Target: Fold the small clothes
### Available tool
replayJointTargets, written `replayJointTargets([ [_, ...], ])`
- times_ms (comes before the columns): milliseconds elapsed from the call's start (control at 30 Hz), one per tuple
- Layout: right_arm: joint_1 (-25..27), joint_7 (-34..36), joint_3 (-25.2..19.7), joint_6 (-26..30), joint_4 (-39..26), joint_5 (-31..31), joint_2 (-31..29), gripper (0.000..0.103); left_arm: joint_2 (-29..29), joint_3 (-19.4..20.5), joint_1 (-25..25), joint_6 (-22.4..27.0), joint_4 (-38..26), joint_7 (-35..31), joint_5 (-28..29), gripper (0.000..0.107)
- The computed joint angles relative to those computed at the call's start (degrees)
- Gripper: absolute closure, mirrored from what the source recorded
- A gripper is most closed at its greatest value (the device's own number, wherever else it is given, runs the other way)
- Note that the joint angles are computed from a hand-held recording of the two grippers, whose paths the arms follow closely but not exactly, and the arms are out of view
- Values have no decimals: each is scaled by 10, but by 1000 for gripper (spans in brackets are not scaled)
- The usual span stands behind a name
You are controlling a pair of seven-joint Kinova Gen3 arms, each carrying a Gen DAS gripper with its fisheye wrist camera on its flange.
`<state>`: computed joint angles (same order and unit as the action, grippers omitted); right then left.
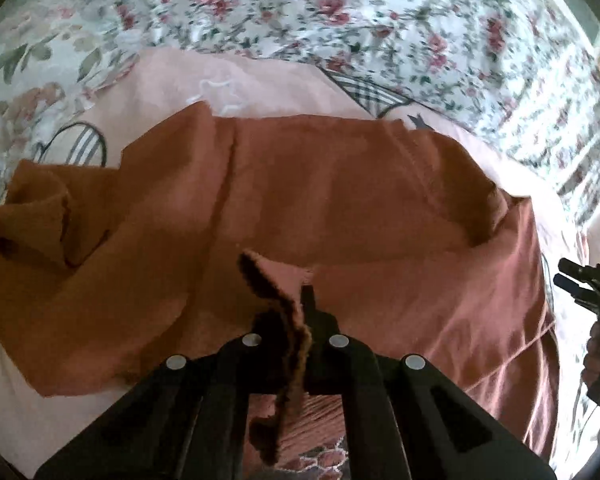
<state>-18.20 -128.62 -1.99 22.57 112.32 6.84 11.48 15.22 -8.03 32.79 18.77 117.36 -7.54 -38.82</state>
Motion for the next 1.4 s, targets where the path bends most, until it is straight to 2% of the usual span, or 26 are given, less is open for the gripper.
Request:
replayJointTargets([
  [100, 11, 22, -3, 35, -50, 7, 49, 39, -2, -2, -6, -6, 10, 9, 8, 105],
  [167, 45, 49, -39, 47, -69, -3, 77, 41, 5, 6, -10, 2, 2, -1, 18, 105],
  [200, 61, 54, -62, 55, -75, 5, 84, 72, 8, 14, -16, 7, -3, -12, 27, 105],
  [233, 81, 51, -88, 65, -80, 11, 86, 95, 8, 17, -19, 5, -5, -18, 33, 105],
  [300, 115, 18, -123, 59, -68, 44, 57, 93, 6, 10, -12, -3, -6, -19, 32, 105],
  [367, 120, -12, -118, 47, -50, 69, 29, 93, 9, 8, -7, -17, -9, -26, 32, 105],
  [467, 140, -3, -126, 66, -52, 58, 43, 93, 38, 18, -5, 15, -42, -57, 51, 105],
  [533, 147, -6, -132, 69, -53, 65, 55, 93, 47, 18, -10, 10, -44, -65, 70, 105],
  [633, 92, -67, -86, 92, -52, 98, 30, 86, 44, 4, -4, 0, -36, -73, 83, 105],
  [700, 53, -91, -61, 85, -30, 119, -4, 83, 45, -5, 8, 6, -38, -77, 80, 105],
  [767, 45, -77, -71, 57, -10, 102, -16, 83, 48, -7, 14, 12, -41, -80, 80, 104],
  [833, 43, -37, -95, 63, -6, 68, 4, 81, 51, -3, 12, 16, -43, -84, 87, 103],
  [933, 30, -37, -72, 86, 4, 69, 22, 85, 42, 10, 2, 29, -38, -99, 103, 99],
  [1000, 64, -59, -93, 71, 22, 50, 0, 83, 24, 21, -2, 47, -31, -107, 108, 96],
  [1067, 87, -70, -124, 80, 26, 53, -22, 81, -6, 21, 8, 60, -13, -90, 86, 93],
  [1100, 102, -61, -145, 80, 29, 49, -32, 79, -27, 23, 12, 70, -1, -70, 62, 89],
  [1167, 117, -25, -170, 76, 39, 20, -55, 73, -57, 39, 10, 107, 9, -35, 24, 73],
  [1233, 110, -6, -178, 79, 46, -1, -71, 66, -80, 13, 42, 154, 18, 8, -22, 42],
  [1300, 101, 5, -187, 79, 47, -20, -73, 63, -92, 5, 50, 196, 18, 23, -50, 37],
  [1400, 86, -7, -210, 79, 44, -34, -63, 63, -108, 34, -10, 218, 20, -24, -46, 26],
])
